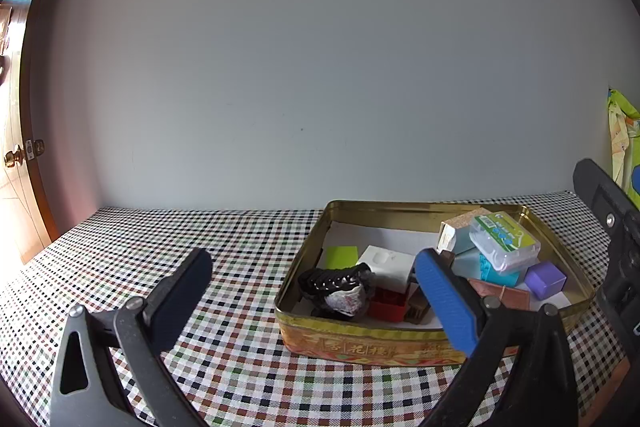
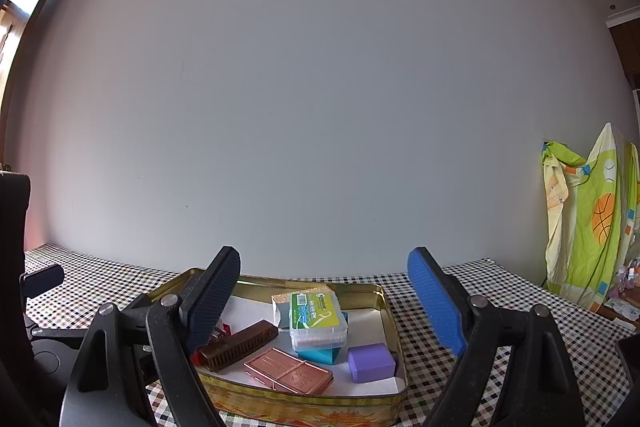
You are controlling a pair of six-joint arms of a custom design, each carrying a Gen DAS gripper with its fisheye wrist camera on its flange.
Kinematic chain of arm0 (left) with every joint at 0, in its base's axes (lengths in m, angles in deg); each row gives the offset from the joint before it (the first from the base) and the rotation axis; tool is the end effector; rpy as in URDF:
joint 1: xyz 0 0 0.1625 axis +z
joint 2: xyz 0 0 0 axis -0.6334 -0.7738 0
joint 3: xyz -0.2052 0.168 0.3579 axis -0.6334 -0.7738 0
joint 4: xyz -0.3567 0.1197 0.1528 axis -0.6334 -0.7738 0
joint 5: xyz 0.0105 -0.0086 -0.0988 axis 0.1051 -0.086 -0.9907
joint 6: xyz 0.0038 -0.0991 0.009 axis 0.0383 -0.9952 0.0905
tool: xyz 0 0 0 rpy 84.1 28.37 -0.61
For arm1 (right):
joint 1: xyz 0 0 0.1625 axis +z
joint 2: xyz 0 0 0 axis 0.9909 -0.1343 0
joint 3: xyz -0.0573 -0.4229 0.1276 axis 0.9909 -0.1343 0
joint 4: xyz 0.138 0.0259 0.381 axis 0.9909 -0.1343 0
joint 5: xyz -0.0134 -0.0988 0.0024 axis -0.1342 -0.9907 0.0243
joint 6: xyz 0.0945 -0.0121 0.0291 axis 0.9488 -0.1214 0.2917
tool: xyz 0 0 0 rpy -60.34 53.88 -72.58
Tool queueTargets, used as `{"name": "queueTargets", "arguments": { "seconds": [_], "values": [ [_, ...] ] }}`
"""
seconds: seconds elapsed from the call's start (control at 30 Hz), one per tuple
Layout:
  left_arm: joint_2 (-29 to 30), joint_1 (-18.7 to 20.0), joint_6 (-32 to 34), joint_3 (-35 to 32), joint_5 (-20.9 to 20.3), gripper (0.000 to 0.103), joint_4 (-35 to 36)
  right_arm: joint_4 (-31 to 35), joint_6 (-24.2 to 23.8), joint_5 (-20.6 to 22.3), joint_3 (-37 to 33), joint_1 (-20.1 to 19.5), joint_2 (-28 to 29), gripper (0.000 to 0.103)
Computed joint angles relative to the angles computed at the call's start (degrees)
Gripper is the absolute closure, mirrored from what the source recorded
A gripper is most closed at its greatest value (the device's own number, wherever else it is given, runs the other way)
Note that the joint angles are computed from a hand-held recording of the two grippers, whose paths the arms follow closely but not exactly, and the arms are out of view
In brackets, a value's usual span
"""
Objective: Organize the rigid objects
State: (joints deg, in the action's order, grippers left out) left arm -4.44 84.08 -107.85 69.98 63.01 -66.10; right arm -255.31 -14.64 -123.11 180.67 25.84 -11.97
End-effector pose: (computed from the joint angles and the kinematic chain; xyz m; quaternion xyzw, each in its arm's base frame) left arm -0.2274 -0.5441 0.1794 0.1310 0.7111 -0.5718 0.3876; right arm 0.2895 -0.5451 0.1072 0.2929 -0.6565 0.6442 0.2613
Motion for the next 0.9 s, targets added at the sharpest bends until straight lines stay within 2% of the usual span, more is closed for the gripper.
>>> {"name": "queueTargets", "arguments": {
  "seconds": [0.9],
  "values": [
    [-0.1,0.0,-1.0,-0.2,0.2,0.0,1.5,0.0,0.2,-1.3,-0.6,0.4,0.4,0.015]
  ]
}}
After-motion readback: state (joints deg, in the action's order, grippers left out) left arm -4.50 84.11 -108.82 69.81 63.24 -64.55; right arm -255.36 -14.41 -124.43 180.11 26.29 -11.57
